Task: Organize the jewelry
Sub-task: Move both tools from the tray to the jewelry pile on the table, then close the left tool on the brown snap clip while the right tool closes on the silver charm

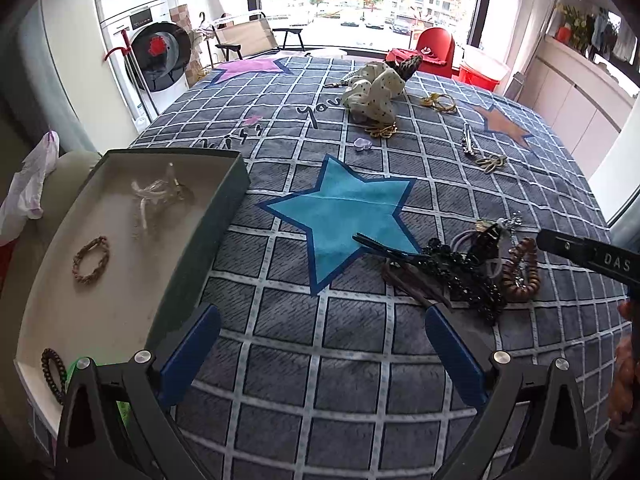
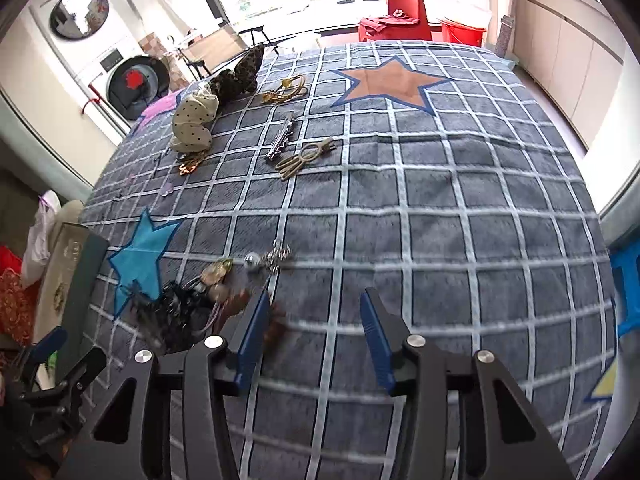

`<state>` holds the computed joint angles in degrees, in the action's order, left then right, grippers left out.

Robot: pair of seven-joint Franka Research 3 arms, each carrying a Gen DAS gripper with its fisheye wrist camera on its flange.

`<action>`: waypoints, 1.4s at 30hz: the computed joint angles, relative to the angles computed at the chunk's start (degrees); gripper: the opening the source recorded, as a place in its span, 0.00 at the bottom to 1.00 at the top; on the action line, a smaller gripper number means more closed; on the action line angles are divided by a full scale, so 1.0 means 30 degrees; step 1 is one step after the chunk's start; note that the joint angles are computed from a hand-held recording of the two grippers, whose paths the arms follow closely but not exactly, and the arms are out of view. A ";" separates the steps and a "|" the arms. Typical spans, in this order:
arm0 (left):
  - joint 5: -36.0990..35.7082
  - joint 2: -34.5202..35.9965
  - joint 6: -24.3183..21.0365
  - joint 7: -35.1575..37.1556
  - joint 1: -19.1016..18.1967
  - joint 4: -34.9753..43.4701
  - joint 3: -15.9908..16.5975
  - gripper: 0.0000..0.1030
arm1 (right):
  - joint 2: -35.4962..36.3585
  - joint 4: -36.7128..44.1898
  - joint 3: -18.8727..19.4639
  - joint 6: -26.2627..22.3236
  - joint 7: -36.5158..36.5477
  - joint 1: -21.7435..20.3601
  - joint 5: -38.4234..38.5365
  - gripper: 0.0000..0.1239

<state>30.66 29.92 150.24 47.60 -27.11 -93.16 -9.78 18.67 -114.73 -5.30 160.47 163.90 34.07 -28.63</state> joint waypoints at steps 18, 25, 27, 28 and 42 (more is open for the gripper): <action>-0.0915 0.2521 -0.1240 0.1123 -0.0535 0.3236 0.0245 0.99 | 0.2645 0.3848 -0.0398 -0.2046 -0.4575 0.0565 0.1483 0.40; -0.1075 0.2708 -0.1275 0.1200 -0.0418 0.3369 0.0200 0.99 | 0.2754 0.4246 -0.0659 -0.3524 -0.4486 0.1390 -0.0269 0.40; -0.1150 0.2783 -0.1314 0.1314 -0.0415 0.3470 0.0158 0.99 | 0.2739 0.4205 -0.0595 -0.3434 -0.4068 0.1334 -0.0619 0.40; -0.1162 0.2807 -0.1332 0.1363 -0.0440 0.3503 0.0149 0.99 | 0.2727 0.4163 -0.0536 -0.3305 -0.3911 0.1242 -0.0653 0.38; -0.2012 0.3266 -0.0994 0.2636 -0.0417 0.4114 -0.0388 0.77 | 0.1544 0.1880 -0.1087 -0.0641 -0.0620 0.1285 -0.2048 0.05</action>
<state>24.63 39.72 147.26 55.51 -28.36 -80.82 -10.94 23.30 -109.09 -8.56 158.55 162.04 37.92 -34.77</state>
